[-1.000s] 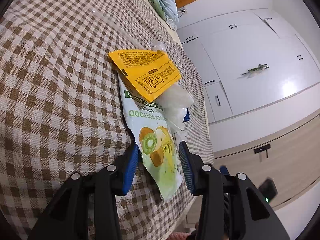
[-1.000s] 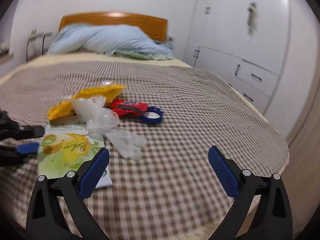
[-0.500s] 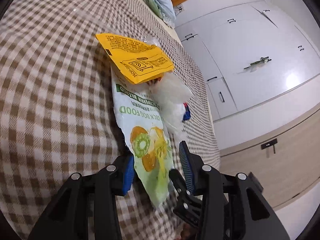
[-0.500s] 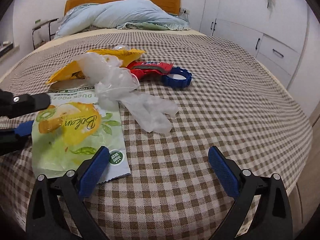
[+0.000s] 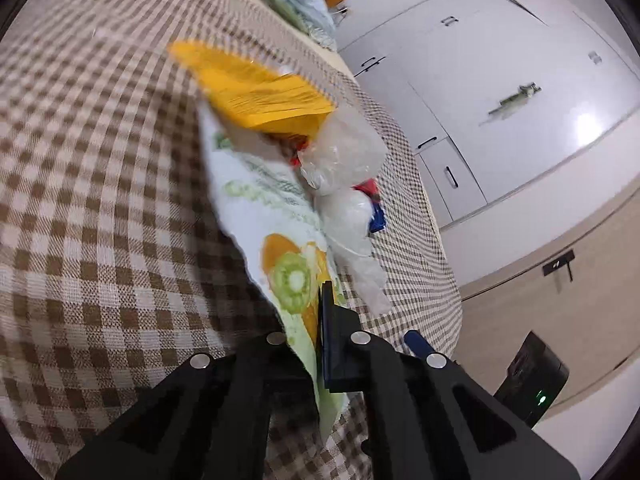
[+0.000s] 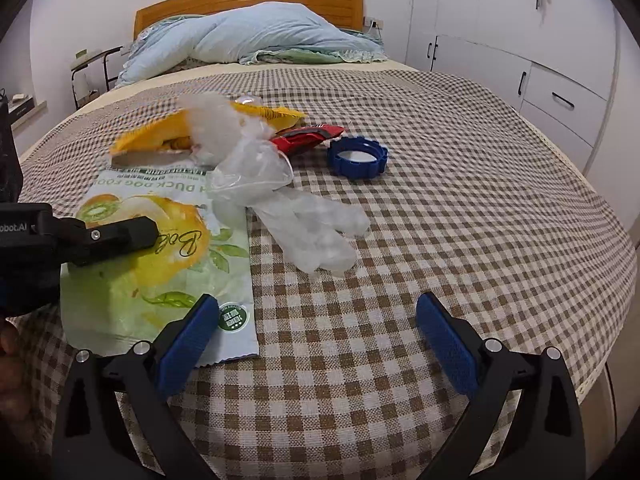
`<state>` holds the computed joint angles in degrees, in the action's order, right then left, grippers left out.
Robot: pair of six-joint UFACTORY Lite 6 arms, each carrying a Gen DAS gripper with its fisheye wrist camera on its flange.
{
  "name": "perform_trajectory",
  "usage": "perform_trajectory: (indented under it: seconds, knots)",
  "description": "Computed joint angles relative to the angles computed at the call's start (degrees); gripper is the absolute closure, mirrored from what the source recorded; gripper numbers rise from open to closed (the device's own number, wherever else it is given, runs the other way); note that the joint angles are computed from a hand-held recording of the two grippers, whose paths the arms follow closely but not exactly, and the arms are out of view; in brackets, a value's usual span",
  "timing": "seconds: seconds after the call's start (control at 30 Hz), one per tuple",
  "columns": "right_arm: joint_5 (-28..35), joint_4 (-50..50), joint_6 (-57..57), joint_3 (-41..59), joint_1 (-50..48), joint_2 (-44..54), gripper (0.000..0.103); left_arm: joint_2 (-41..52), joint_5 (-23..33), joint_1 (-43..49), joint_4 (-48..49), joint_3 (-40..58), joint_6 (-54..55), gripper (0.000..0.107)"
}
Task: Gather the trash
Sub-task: 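Lift the dog food packet with the left tool while the right tool grasps the clear glove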
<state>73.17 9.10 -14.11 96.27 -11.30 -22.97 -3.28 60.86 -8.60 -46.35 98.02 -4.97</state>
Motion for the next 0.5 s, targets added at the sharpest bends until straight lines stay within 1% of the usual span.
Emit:
perform_trajectory:
  seconds: [0.17, 0.27, 0.5]
  knots:
    - [-2.23, -3.58, 1.00, 0.65, 2.54, -0.59, 0.008, -1.33, 1.11, 0.79, 4.69, 3.08, -0.19, 0.107]
    - [-2.61, -5.08, 1.74, 1.63, 3.57, -0.58, 0.008, -2.37, 2.27, 0.51, 9.65, 5.76, -0.59, 0.107]
    - [-0.97, -0.54, -0.51, 4.01, -2.00, 0.22, 0.008, -3.97, 2.35, -5.14, 25.10, 11.35, -3.81, 0.107]
